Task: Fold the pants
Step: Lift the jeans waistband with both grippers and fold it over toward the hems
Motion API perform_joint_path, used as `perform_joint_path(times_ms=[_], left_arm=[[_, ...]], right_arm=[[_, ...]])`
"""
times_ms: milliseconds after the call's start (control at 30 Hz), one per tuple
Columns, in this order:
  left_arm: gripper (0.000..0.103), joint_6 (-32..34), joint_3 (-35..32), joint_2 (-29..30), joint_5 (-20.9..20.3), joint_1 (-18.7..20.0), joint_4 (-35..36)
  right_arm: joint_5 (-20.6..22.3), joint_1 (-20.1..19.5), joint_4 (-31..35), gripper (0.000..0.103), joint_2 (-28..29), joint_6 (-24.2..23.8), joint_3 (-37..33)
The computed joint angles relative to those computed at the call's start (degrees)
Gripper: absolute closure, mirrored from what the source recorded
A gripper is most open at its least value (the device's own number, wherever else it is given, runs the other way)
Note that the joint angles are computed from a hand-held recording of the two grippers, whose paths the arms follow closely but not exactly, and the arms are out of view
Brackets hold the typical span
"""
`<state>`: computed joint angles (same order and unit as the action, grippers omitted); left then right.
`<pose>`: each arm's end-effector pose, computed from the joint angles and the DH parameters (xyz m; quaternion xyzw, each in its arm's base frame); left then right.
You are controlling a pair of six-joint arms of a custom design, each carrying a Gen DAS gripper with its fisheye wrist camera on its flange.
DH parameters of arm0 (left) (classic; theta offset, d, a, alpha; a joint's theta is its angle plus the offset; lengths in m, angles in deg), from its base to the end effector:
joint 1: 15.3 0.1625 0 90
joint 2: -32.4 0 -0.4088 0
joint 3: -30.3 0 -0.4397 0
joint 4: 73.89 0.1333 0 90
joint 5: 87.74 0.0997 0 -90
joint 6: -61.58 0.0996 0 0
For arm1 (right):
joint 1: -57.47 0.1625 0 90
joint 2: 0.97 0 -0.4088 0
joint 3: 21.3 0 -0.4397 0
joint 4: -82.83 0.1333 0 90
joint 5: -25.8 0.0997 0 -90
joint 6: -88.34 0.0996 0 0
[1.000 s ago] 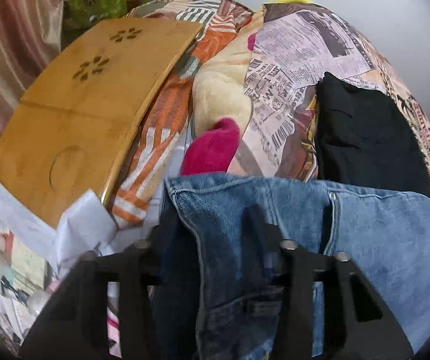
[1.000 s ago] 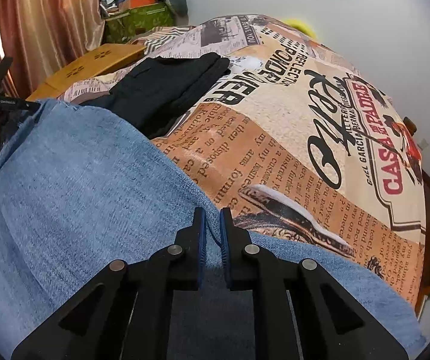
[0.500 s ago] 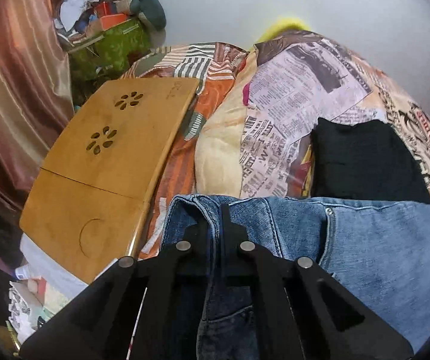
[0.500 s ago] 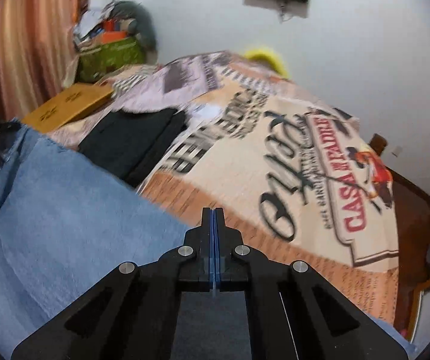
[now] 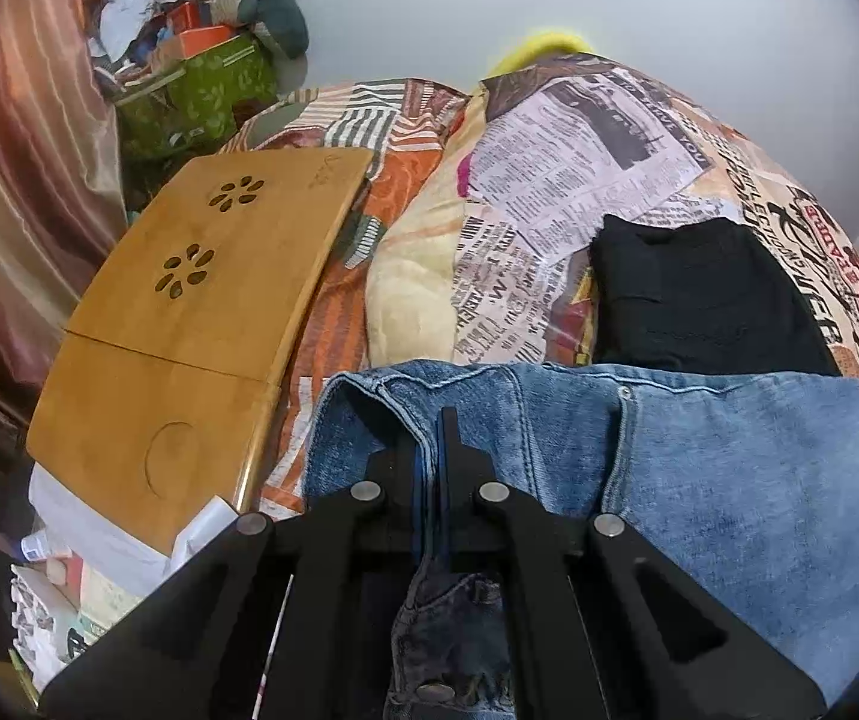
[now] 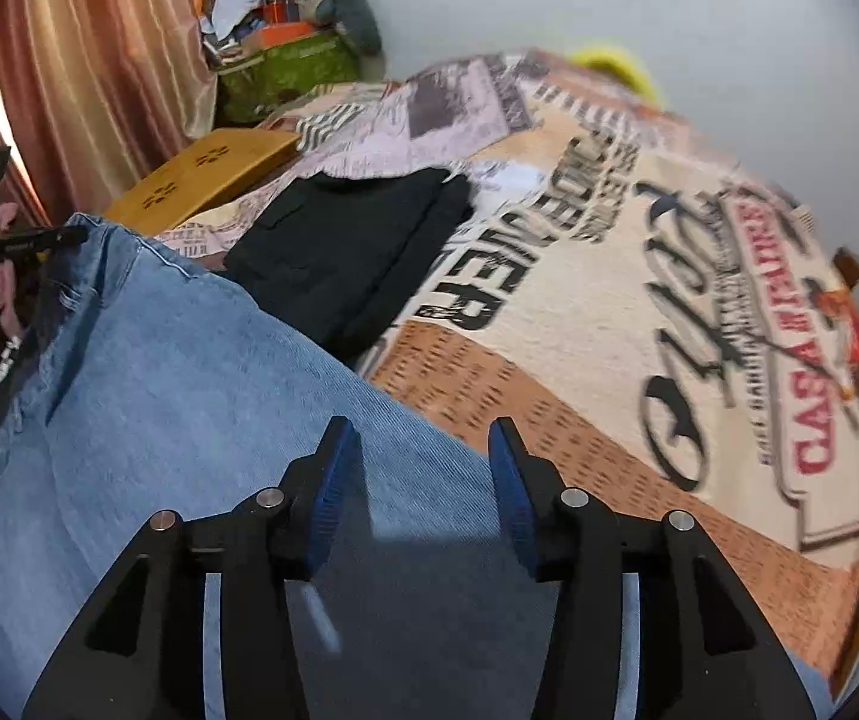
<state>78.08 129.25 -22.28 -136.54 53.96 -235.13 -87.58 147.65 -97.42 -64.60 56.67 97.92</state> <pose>-0.0527 -0.7008 0.1676 0.2129 0.8888 -0.2308 0.3338 0.0955 -0.5638 0.1475 0.1985 -0.9155 0.2283 0.2653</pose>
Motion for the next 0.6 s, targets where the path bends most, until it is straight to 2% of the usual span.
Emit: perform_joint_path(times_ms=[100,167,333,500,600], left_arm=[[0.100,0.17,1.03,-0.88,-1.15,-0.08,0.43],[0.100,0.34,1.51,-1.24,-1.63,-0.15,0.61],[0.100,0.29,2.17,-1.34,-1.44,-0.45,0.29],[0.100,-1.35,2.93,-2.24,-1.06,-1.24,0.70],[0.100,-1.18,3.59,-3.43,-0.63,-2.05,1.07]], right_arm=[[0.93,-0.86,7.32,0.058,-0.04,3.19,-1.77],[2.12,-1.26,8.39,0.057,-0.65,2.97,-1.14],[1.46,-1.12,2.84,0.069,-0.69,0.61,1.91],[-3.36,1.40,-7.99,0.085,2.02,-4.16,3.62],[-4.48,2.63,-13.61,0.090,2.91,-7.23,3.90]])
